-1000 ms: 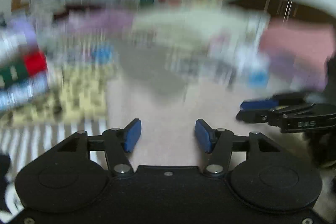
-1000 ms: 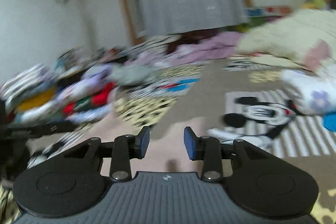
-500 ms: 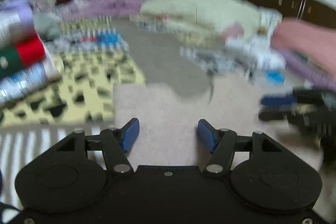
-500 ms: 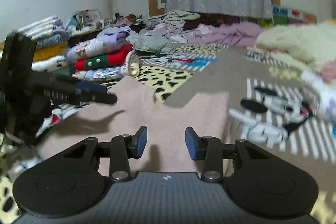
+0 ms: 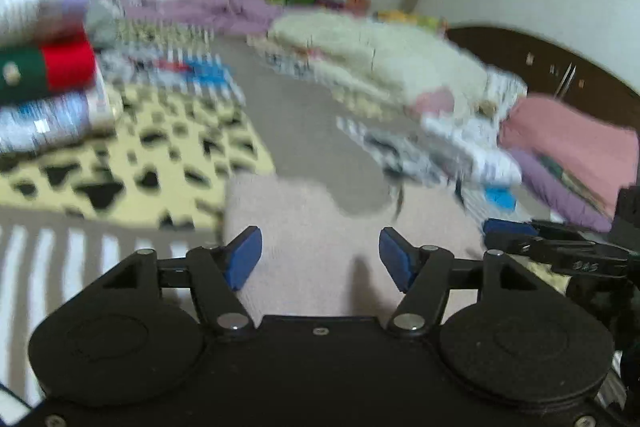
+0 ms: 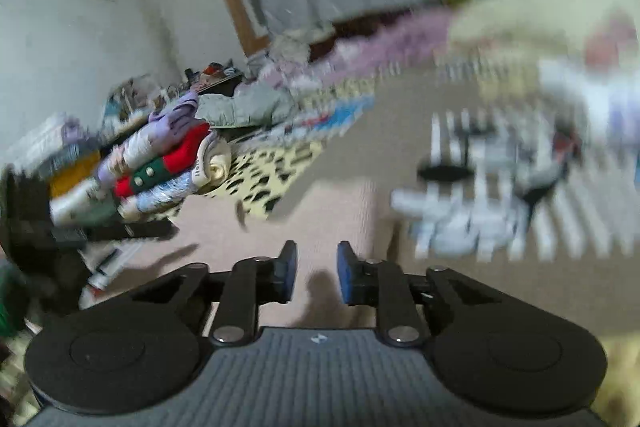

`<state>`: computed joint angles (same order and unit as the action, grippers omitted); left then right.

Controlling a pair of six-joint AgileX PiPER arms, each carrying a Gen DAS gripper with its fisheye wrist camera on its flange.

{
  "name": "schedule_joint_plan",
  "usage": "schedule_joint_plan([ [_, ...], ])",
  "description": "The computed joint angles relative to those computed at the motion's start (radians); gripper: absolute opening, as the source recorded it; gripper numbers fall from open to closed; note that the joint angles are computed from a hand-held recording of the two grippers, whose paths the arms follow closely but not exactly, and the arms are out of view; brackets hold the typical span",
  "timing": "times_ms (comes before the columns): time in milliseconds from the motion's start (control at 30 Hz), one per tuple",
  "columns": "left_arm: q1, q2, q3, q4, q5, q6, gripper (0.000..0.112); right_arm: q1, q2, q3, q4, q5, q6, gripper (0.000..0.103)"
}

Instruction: Fold clothes

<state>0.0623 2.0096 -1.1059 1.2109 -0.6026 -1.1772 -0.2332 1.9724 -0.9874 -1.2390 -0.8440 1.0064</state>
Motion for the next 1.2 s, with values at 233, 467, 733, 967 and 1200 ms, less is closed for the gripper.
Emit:
schedule_joint_plan([
  [233, 0.002, 0.002, 0.019, -0.032, -0.009, 0.025, 0.066, 0.078, 0.041, -0.094, -0.124, 0.188, 0.115, 0.047],
  [467, 0.109, -0.139, 0.194, -0.101, -0.115, -0.066, 0.072, 0.025, -0.005, 0.023, -0.021, 0.101, 0.043, 0.05],
  [733, 0.162, -0.245, 0.347, 0.048, -0.11, -0.345, 0.078, -0.098, -0.04, 0.113, -0.135, -0.046, 0.348, 0.067],
  [967, 0.095, -0.202, 0.349, 0.047, -0.089, -0.364, 0.077, -0.133, -0.02, 0.152, -0.204, -0.099, 0.479, 0.073],
  [1200, 0.056, -0.093, 0.245, -0.029, -0.108, -0.355, 0.076, -0.09, 0.047, 0.074, -0.165, -0.092, 0.497, 0.074],
])
